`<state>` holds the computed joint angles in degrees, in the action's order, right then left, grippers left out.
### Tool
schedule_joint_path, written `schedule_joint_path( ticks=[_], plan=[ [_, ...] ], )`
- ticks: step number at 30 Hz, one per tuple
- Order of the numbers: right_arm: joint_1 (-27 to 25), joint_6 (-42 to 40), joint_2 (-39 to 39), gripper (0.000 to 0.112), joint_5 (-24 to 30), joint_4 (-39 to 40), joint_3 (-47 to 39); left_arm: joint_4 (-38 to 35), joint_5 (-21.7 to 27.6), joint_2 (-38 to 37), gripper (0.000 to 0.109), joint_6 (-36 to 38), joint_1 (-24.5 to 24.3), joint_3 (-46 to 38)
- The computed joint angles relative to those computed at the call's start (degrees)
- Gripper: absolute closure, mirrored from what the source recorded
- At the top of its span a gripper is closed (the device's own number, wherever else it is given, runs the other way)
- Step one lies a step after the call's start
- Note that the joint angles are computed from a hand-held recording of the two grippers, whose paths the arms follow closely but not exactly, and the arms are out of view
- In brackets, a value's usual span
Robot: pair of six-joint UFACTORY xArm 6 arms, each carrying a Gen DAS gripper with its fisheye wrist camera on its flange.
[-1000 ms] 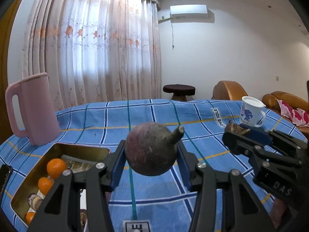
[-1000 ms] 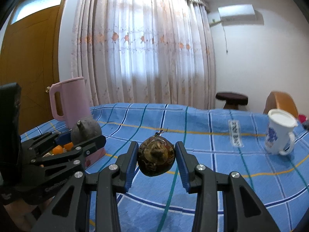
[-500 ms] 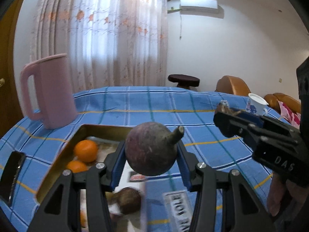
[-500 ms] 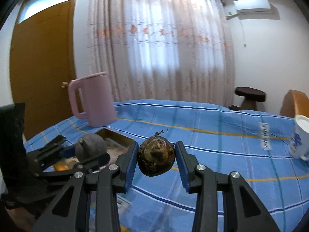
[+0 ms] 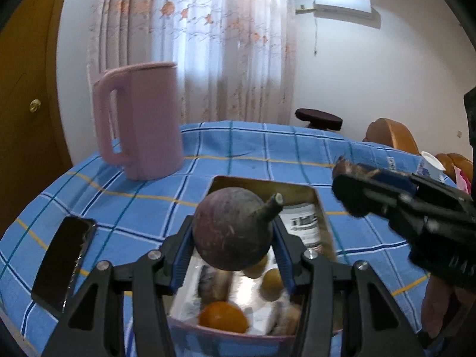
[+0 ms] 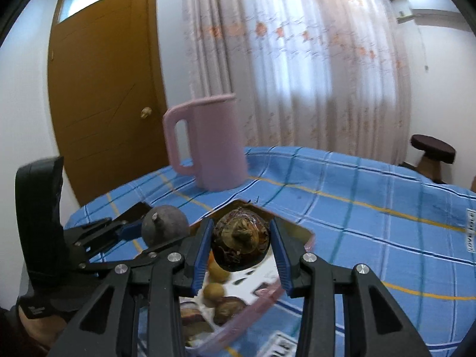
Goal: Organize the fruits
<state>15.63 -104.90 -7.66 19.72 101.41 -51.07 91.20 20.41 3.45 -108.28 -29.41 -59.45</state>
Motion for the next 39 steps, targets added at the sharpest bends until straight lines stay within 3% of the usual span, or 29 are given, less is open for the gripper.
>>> schedule_joint_path(
  ticks=[4, 8, 16, 19, 25, 30, 35, 39],
  plan=[
    [2.98, 3.24, 2.41, 0.071, -1.89, -4.58, -0.48, 0.24, -1.60, -0.45, 0.057, -0.71, 1.74, 1.37],
    [3.96, 11.54, 5.54, 0.071, -2.81, -13.18, -0.78, -1.20, -3.67, 0.10, 0.057, 0.74, 3.08, 1.93],
    [2.54, 19.50, 8.31, 0.070, 0.18, -22.03, -1.10, -1.59, -2.94, 0.62, 0.055, 1.71, 2.46, 2.31],
    [2.40, 18.39, 7.76, 0.065, 0.37, -20.43, -0.76, 0.02, -3.36, -0.21, 0.052, 0.25, 2.36, 2.83],
    [0.93, 15.43, 4.63, 0.057, 0.31, -16.25, 1.29, 2.27, -2.20, -2.09, 0.031, -1.96, 1.31, 3.44],
    [-0.42, 14.62, 2.24, 0.057, 0.85, -14.39, 2.88, 2.64, -1.76, -2.99, 0.031, -1.67, 0.22, 3.54],
    [-0.84, 12.73, -0.09, 0.057, 0.25, -12.36, 4.49, 3.51, 0.32, -4.90, 0.017, -2.92, -1.01, 4.74],
    [-1.46, 11.29, -2.14, 0.057, 0.06, -9.86, 5.68, 4.70, 0.97, -6.24, 0.015, -4.45, -1.52, 5.58]
  ],
)
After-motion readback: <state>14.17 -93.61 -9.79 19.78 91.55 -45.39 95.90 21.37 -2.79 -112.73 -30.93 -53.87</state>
